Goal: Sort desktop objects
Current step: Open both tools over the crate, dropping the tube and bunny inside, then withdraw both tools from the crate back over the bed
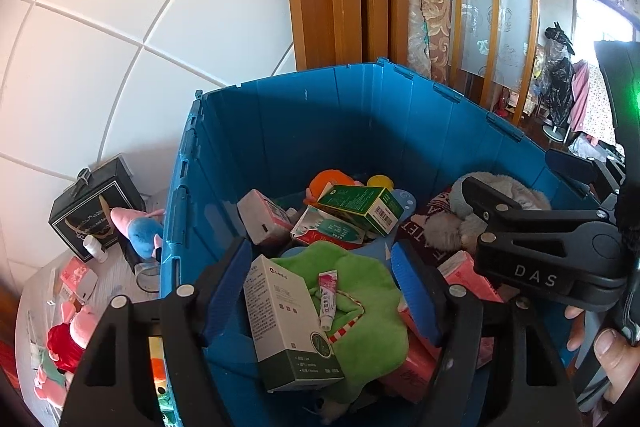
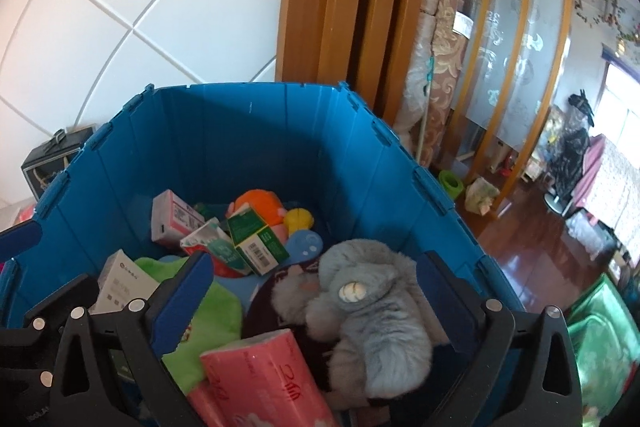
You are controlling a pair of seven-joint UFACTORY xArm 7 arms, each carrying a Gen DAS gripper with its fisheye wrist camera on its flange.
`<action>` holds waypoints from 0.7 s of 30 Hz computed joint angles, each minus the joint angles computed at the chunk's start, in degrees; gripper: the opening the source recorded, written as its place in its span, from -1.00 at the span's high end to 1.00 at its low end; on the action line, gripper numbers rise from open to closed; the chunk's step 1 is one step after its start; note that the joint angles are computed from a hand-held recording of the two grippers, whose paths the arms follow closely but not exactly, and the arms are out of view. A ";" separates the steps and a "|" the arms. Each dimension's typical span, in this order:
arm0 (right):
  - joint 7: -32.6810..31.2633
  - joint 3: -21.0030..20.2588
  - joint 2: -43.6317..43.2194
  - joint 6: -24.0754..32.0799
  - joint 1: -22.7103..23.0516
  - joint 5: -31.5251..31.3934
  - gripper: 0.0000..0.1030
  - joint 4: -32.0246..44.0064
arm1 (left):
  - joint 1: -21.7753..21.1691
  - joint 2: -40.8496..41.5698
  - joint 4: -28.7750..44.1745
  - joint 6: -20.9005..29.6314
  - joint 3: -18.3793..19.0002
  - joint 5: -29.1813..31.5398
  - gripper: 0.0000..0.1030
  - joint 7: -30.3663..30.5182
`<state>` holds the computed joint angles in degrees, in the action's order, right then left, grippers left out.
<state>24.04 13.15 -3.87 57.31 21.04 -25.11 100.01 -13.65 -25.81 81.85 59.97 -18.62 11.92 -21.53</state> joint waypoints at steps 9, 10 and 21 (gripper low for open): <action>2.09 -0.25 -0.69 -1.57 -0.22 -0.76 -1.00 -1.26 | 1.19 -9.93 -7.22 -7.93 2.67 -2.18 -0.40 -1.41; 2.98 -0.14 -1.49 -2.90 -0.38 -1.51 -1.00 -2.51 | 1.96 -11.01 -7.62 -7.96 2.81 -2.23 -0.40 -1.42; 7.93 5.51 -9.64 -15.91 -2.01 -3.99 -1.00 -13.37 | 9.57 -24.52 -15.51 -7.30 8.99 -3.57 -0.41 1.79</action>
<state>31.96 18.66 -13.51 41.40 19.03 -29.10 86.64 -4.08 -50.33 66.33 52.67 -9.63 8.36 -19.74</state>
